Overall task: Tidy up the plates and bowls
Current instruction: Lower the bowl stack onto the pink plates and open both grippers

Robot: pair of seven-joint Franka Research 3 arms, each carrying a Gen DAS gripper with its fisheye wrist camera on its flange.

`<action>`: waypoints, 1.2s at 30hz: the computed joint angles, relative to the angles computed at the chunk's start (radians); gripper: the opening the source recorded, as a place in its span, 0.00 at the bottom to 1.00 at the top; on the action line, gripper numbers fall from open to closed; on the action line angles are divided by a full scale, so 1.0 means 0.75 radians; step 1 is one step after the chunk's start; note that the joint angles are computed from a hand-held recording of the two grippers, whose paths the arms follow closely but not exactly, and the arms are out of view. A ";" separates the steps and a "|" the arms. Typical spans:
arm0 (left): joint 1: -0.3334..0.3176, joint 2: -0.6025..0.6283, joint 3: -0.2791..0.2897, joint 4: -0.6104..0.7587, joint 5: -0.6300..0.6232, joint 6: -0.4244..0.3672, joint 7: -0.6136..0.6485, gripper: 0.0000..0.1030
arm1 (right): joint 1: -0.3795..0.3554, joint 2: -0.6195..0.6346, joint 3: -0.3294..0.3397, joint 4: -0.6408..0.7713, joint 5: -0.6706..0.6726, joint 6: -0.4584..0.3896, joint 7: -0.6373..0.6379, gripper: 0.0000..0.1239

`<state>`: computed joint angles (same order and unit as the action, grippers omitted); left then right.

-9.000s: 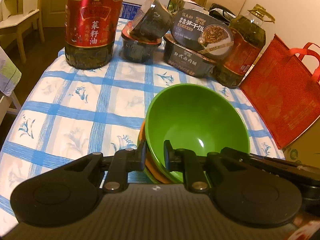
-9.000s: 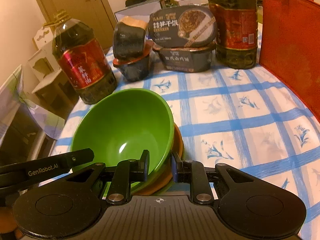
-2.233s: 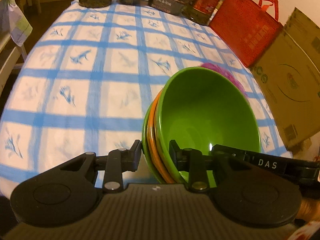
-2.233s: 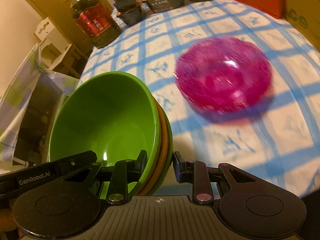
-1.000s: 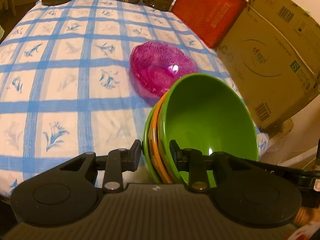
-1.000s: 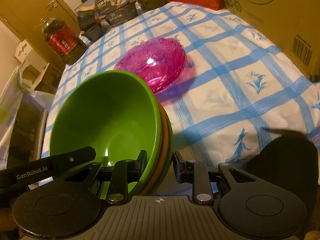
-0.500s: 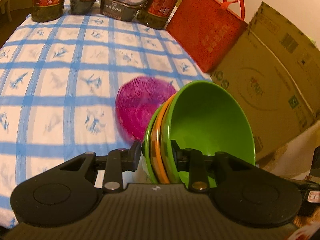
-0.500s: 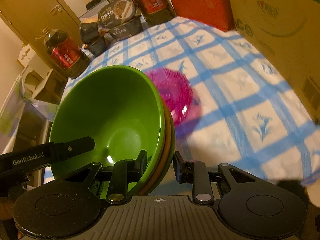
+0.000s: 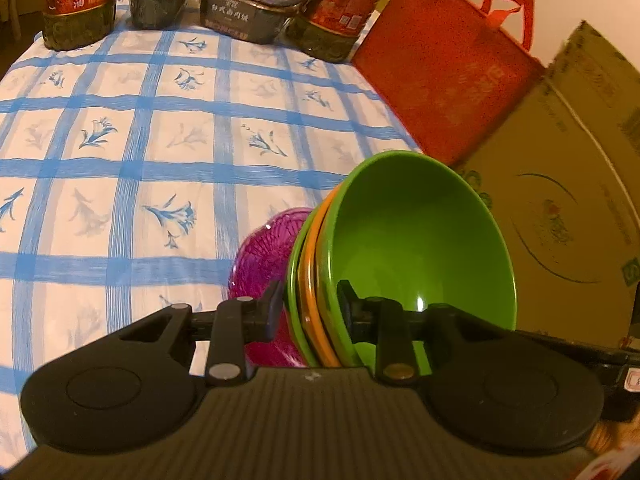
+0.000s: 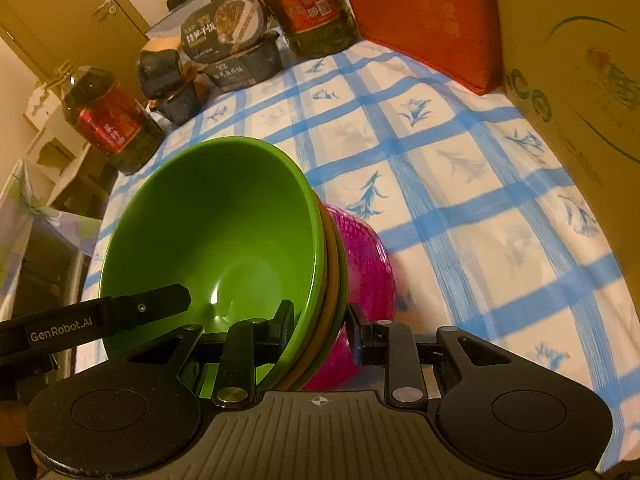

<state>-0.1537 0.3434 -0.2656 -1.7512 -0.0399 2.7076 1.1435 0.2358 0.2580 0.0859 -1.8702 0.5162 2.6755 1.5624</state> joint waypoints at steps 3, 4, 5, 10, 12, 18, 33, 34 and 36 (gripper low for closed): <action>0.003 0.046 0.003 0.049 0.001 -0.030 0.002 0.24 | 0.000 0.061 -0.006 0.072 -0.025 -0.043 0.012 0.23; 0.006 0.059 0.003 0.060 -0.001 -0.038 0.004 0.24 | 0.001 0.079 -0.008 0.091 -0.037 -0.054 0.016 0.23; 0.008 0.070 0.001 0.069 -0.003 -0.045 0.005 0.23 | 0.003 0.088 -0.011 0.100 -0.050 -0.061 0.022 0.23; 0.025 0.105 -0.011 0.087 -0.029 -0.060 0.024 0.23 | 0.016 0.124 -0.021 0.130 -0.110 -0.076 0.057 0.23; 0.026 0.115 -0.011 0.090 -0.033 -0.062 0.023 0.23 | 0.016 0.138 -0.022 0.138 -0.120 -0.081 0.067 0.23; 0.060 0.124 -0.048 0.051 -0.090 0.017 0.075 0.25 | -0.007 0.158 -0.004 0.128 -0.079 -0.050 0.067 0.23; 0.062 0.065 -0.044 -0.037 -0.088 0.129 0.061 0.42 | -0.039 0.058 0.054 -0.025 0.131 0.166 -0.087 0.49; 0.064 0.049 -0.047 -0.055 -0.086 0.143 0.065 0.42 | -0.038 0.041 0.056 -0.044 0.143 0.181 -0.097 0.49; 0.064 0.011 -0.045 -0.097 -0.080 0.176 0.063 0.42 | -0.041 0.004 0.067 -0.083 0.184 0.208 -0.132 0.50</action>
<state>-0.1058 0.3514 -0.2994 -1.8238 -0.0996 2.8396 1.1910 0.2053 0.2612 0.1361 -1.9324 0.6539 2.8317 1.4637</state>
